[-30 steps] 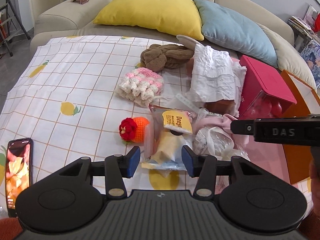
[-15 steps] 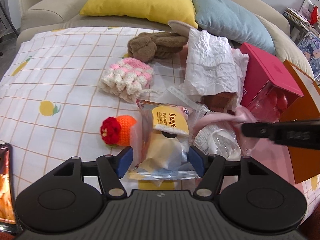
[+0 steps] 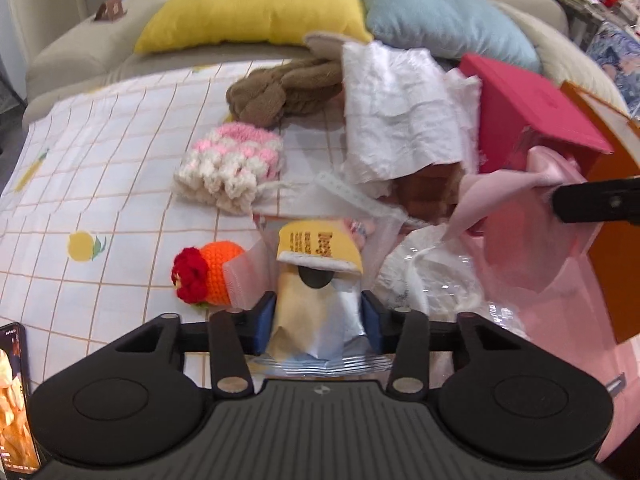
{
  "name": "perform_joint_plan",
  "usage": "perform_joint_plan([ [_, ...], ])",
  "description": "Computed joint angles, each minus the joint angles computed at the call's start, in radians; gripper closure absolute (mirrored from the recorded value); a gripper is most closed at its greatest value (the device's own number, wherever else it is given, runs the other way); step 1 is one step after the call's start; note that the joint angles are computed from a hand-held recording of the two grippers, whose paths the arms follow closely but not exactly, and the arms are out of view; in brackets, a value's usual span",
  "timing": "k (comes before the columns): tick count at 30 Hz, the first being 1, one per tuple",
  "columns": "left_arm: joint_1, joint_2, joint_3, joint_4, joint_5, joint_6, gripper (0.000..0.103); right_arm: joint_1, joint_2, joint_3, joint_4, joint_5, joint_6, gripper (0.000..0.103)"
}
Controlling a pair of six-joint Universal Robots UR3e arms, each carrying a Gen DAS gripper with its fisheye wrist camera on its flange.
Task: Organize soft objects
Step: 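Grasp the yellow snack bag with the left tool while the right tool grasps the pink cloth, then carry the snack bag and pink cloth in both tools over the orange box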
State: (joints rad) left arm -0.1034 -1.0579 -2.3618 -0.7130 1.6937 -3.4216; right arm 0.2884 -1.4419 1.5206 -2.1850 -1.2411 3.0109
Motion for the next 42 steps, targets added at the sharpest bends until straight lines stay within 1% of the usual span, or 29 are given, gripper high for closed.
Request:
perform_joint_plan([
  [1, -0.005, 0.021, 0.003, -0.017, 0.004, -0.006, 0.061, -0.002, -0.007, 0.008, -0.001, 0.0, -0.001, 0.1],
  [5, -0.043, 0.101, 0.027, -0.091, 0.033, -0.034, 0.069, -0.015, -0.037, 0.036, 0.003, 0.013, -0.006, 0.1],
  [8, -0.08, 0.146, 0.059, -0.15, 0.067, -0.075, 0.073, -0.027, -0.058, 0.046, 0.012, 0.03, 0.002, 0.101],
  [12, -0.139, 0.19, 0.119, -0.209, 0.116, -0.13, 0.074, -0.047, -0.116, 0.085, 0.01, 0.053, 0.001, 0.101],
  [15, -0.221, 0.173, 0.192, -0.236, 0.192, -0.179, 0.074, -0.076, -0.176, 0.124, 0.017, 0.079, -0.008, 0.1],
  [19, -0.292, 0.147, 0.301, -0.272, 0.233, -0.223, 0.074, -0.149, -0.281, 0.18, 0.041, 0.131, -0.028, 0.101],
  [22, -0.371, 0.085, 0.387, -0.26, 0.273, -0.256, 0.074, -0.237, -0.374, 0.218, 0.076, 0.188, -0.051, 0.1],
  [26, -0.46, -0.045, 0.521, -0.235, 0.293, -0.275, 0.074, -0.396, -0.495, 0.242, 0.165, 0.269, -0.112, 0.1],
  [30, -0.495, -0.195, 0.646, -0.166, 0.225, -0.256, 0.074, -0.591, -0.581, 0.219, 0.318, 0.353, -0.232, 0.1],
  [32, -0.493, -0.276, 0.714, -0.129, 0.161, -0.239, 0.074, -0.69, -0.595, 0.187, 0.413, 0.385, -0.31, 0.1],
  [33, -0.493, -0.322, 0.757, -0.119, 0.13, -0.227, 0.074, -0.74, -0.604, 0.176, 0.457, 0.397, -0.355, 0.1],
  [35, -0.502, -0.43, 0.863, -0.118, 0.086, -0.193, 0.074, -0.815, -0.591, 0.144, 0.523, 0.389, -0.429, 0.1],
  [37, -0.509, -0.549, 1.0, -0.158, 0.04, -0.169, 0.074, -0.861, -0.557, 0.118, 0.543, 0.356, -0.47, 0.1],
  [38, -0.506, -0.61, 1.079, -0.197, 0.005, -0.167, 0.074, -0.878, -0.536, 0.108, 0.548, 0.337, -0.495, 0.1],
  [40, -0.494, -0.734, 1.263, -0.317, -0.072, -0.183, 0.074, -0.888, -0.481, 0.079, 0.55, 0.279, -0.532, 0.1],
  [42, -0.487, -0.86, 1.445, -0.43, -0.132, -0.176, 0.074, -0.888, -0.412, 0.043, 0.555, 0.228, -0.573, 0.1],
])
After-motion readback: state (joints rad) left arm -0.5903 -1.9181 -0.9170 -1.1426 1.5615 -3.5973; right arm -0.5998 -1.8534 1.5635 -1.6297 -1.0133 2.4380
